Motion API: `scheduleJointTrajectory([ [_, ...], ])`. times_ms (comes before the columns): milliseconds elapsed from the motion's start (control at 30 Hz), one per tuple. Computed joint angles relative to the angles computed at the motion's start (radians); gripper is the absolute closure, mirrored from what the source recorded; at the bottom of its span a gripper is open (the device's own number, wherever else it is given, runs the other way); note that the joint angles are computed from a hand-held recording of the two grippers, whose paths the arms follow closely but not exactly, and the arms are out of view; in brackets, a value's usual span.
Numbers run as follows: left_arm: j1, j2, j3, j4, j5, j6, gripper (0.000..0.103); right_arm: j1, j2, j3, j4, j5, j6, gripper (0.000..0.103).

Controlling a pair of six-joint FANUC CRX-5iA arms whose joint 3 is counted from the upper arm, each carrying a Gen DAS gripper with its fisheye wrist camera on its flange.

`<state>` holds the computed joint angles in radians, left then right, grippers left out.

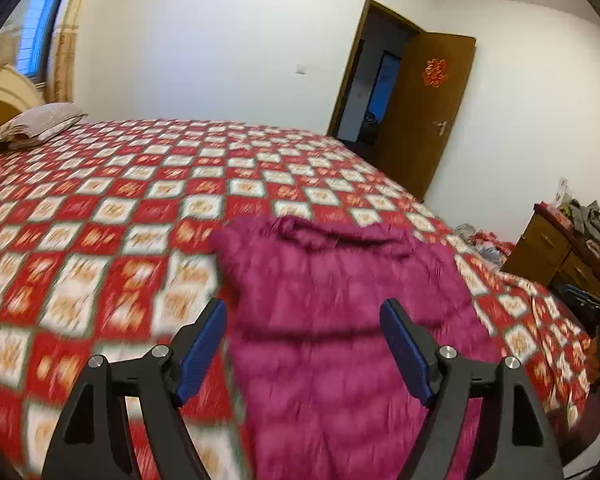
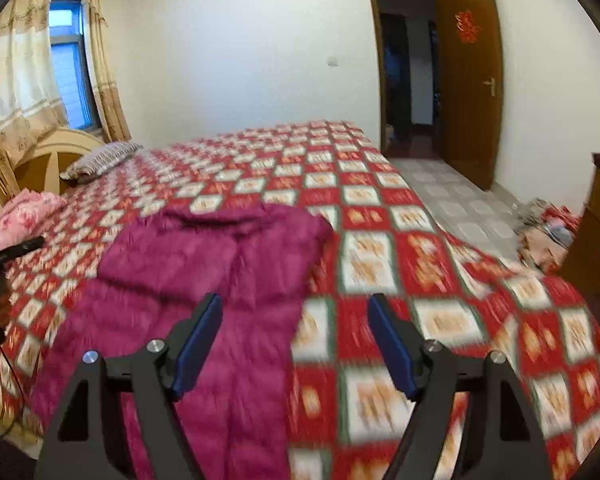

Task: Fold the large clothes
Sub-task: 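Grasp the folded jacket edge with both grippers and lift it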

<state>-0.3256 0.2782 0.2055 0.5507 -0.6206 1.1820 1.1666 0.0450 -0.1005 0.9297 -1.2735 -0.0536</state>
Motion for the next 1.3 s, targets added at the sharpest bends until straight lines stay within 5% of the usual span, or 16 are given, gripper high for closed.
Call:
scheduleJointTrajectory([
  [133,0.009,-0.121,-0.151,-0.057,0.004,0.041,0.023,0.085,-0.025,-0.009,-0.059,-0.049,-0.011,0.024],
  [267,0.015,-0.192,-0.286,-0.043,-0.003,0.061,0.023,0.117,-0.023,-0.037,-0.131,0.002,-0.035,0.02],
  [433,0.011,-0.238,-0.371,-0.122,-0.036,0.192,0.023,0.087,0.098,0.049,-0.316,0.005,0.089,0.02],
  [533,0.02,-0.26,-0.456,-0.025,-0.042,0.149,0.023,0.062,0.134,0.06,-0.394,0.018,0.105,0.021],
  [767,0.005,-0.243,-0.476,-0.027,-0.078,0.136,0.023,0.051,0.172,0.08,-0.459,0.009,0.154,0.021],
  [1067,-0.003,-0.253,-0.531,0.102,-0.094,-0.056,0.028,0.035,0.219,0.127,-0.498,-0.037,0.277,0.022],
  [1100,-0.006,-0.255,-0.532,0.098,-0.092,-0.065,0.033,0.037,0.221,0.133,-0.501,-0.042,0.29,0.036],
  [1133,-0.008,-0.255,-0.531,0.094,-0.098,-0.074,0.049,0.03,0.21,0.126,-0.521,-0.013,0.313,0.061],
  [1167,-0.007,-0.248,-0.53,0.112,-0.118,-0.096,0.07,0.014,0.186,0.11,-0.575,0.053,0.326,0.065],
  [1300,-0.015,-0.239,-0.524,0.097,-0.125,-0.098,0.075,-0.002,0.131,0.028,-0.578,0.165,0.251,0.079],
])
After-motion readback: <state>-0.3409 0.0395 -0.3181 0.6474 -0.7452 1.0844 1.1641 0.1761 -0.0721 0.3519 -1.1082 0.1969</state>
